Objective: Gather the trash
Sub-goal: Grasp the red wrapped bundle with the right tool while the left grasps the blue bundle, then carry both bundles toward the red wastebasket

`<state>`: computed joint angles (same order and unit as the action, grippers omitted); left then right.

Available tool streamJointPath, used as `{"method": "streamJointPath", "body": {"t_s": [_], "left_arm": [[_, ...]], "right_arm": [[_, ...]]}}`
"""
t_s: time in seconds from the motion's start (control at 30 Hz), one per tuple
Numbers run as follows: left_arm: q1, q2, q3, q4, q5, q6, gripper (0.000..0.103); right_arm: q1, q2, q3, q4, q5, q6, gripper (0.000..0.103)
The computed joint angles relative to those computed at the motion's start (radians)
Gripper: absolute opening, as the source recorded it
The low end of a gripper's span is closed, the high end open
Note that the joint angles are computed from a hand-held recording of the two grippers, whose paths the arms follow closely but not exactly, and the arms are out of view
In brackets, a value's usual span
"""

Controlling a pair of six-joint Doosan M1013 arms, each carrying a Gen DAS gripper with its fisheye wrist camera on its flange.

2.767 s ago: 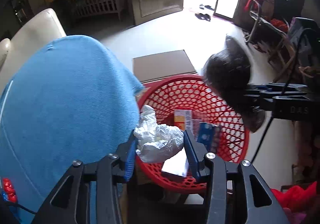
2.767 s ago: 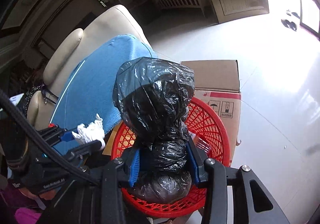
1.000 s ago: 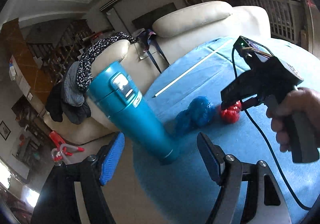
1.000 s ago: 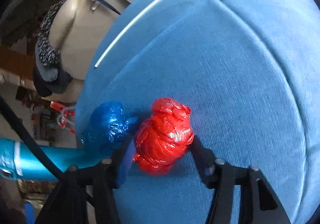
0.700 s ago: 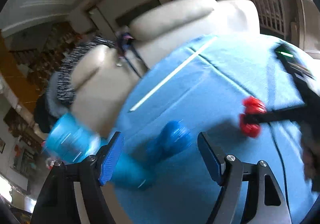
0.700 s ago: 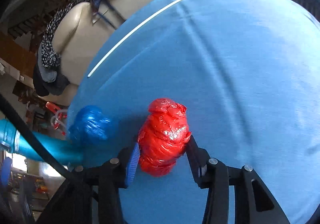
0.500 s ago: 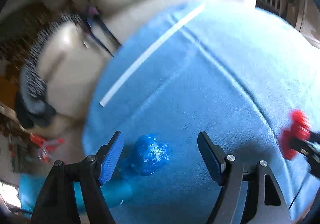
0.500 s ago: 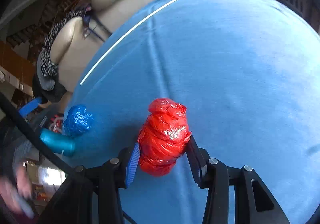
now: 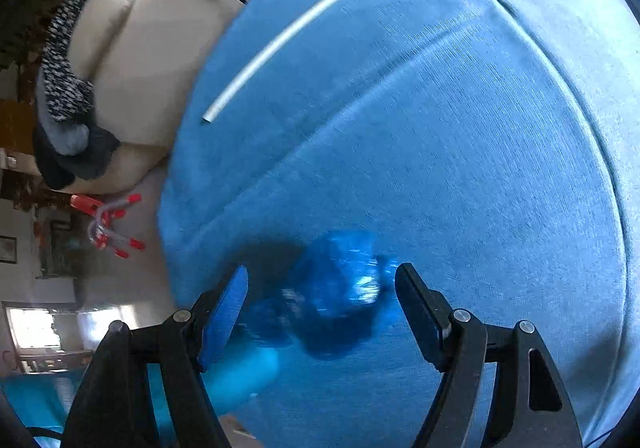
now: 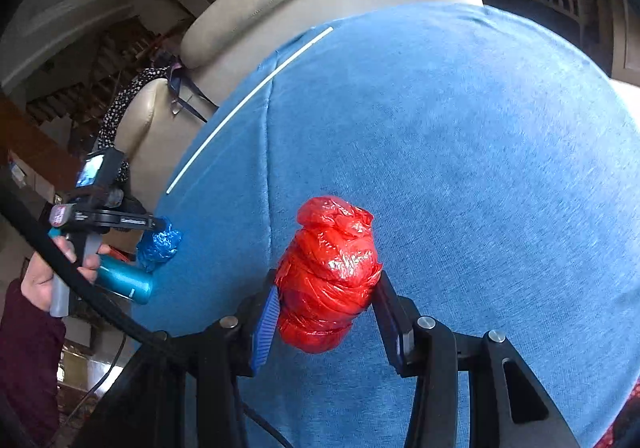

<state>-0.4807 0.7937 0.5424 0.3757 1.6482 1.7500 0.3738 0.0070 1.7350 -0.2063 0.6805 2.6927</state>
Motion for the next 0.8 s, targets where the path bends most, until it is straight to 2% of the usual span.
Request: {"method": "streamJointPath", "body": {"t_s": [0.1, 0.17, 0.3, 0.4, 0.57, 0.7, 0.8], "left_arm": [[0.008, -0.001, 0.016, -0.052, 0.01, -0.03, 0.076], [0.005, -0.021, 0.052, -0.069, -0.025, -0.045, 0.054], [-0.011, -0.074, 0.121, -0.139, -0.103, -0.03, 0.051], [-0.043, -0.168, 0.251, -0.151, -0.241, -0.002, 0.05], [-0.102, -0.329, 0.471, -0.141, -0.463, 0.026, 0.05], [-0.146, -0.44, 0.612, -0.142, -0.594, 0.034, 0.05], [-0.169, -0.487, 0.675, -0.149, -0.661, 0.053, 0.05]], "right_arm": [[0.007, -0.022, 0.02, -0.051, -0.021, 0.035, 0.048], [0.008, -0.037, 0.034, -0.084, -0.038, 0.071, 0.048], [0.019, -0.061, 0.048, -0.17, -0.014, 0.143, 0.048], [0.025, -0.088, 0.069, -0.212, -0.018, 0.194, 0.048], [0.063, -0.132, 0.09, -0.356, 0.034, 0.324, 0.048], [0.1, -0.171, 0.104, -0.428, 0.096, 0.402, 0.048], [0.135, -0.188, 0.102, -0.469, 0.153, 0.428, 0.048]]}}
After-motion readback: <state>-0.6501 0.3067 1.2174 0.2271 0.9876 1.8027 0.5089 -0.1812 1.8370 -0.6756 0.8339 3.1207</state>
